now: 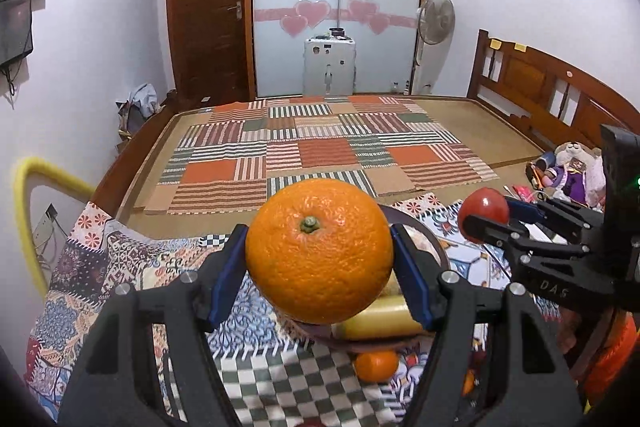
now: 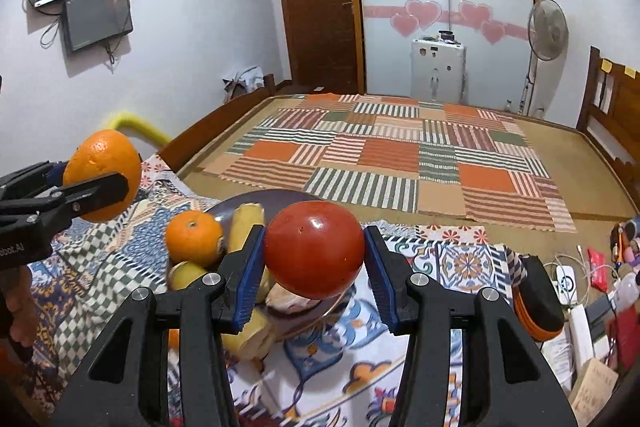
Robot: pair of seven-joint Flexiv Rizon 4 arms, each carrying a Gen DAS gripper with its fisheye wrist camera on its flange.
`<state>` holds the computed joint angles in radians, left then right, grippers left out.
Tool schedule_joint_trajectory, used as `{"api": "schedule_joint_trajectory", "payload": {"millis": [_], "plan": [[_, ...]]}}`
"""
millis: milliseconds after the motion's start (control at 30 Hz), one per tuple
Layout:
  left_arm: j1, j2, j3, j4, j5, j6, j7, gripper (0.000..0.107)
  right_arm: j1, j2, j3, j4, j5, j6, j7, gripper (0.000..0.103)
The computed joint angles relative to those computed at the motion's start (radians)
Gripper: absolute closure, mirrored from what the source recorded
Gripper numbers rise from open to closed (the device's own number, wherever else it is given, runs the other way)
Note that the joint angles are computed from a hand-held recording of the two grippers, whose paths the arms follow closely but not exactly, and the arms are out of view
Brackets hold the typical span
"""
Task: Organize fruits
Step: 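Carry the orange and red tomato toward the plate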
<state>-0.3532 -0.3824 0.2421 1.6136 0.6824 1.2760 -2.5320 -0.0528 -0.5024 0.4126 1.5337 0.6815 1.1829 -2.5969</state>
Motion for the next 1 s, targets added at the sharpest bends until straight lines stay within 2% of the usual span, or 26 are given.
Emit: {"api": "schedule_joint_trajectory", "payload": {"millis": [300, 533, 767, 900, 1000], "plan": [[0.059, -0.089, -0.029, -0.075, -0.143, -0.029, 0.138, 0.038, 0.056, -0.063, -0.026, -0.052, -0.098, -0.016, 0.082, 0.058], [0.113, -0.168, -0.069, -0.12, -0.3, -0.066, 0.302, 0.038, 0.109, -0.104, -0.057, -0.06, -0.236, 0.007, 0.164, 0.058], [0.128, -0.231, -0.073, -0.164, -0.41, -0.088, 0.388, 0.038, 0.099, -0.132, -0.032, -0.079, -0.305, -0.05, 0.192, 0.058], [0.103, -0.258, -0.046, -0.196, -0.419, -0.112, 0.406, 0.038, 0.1, -0.131, -0.026, -0.072, -0.315, -0.041, 0.195, 0.058], [0.112, -0.269, -0.052, -0.197, -0.441, -0.115, 0.421, 0.038, 0.105, -0.129, -0.028, -0.06, -0.321, -0.023, 0.201, 0.058]]}}
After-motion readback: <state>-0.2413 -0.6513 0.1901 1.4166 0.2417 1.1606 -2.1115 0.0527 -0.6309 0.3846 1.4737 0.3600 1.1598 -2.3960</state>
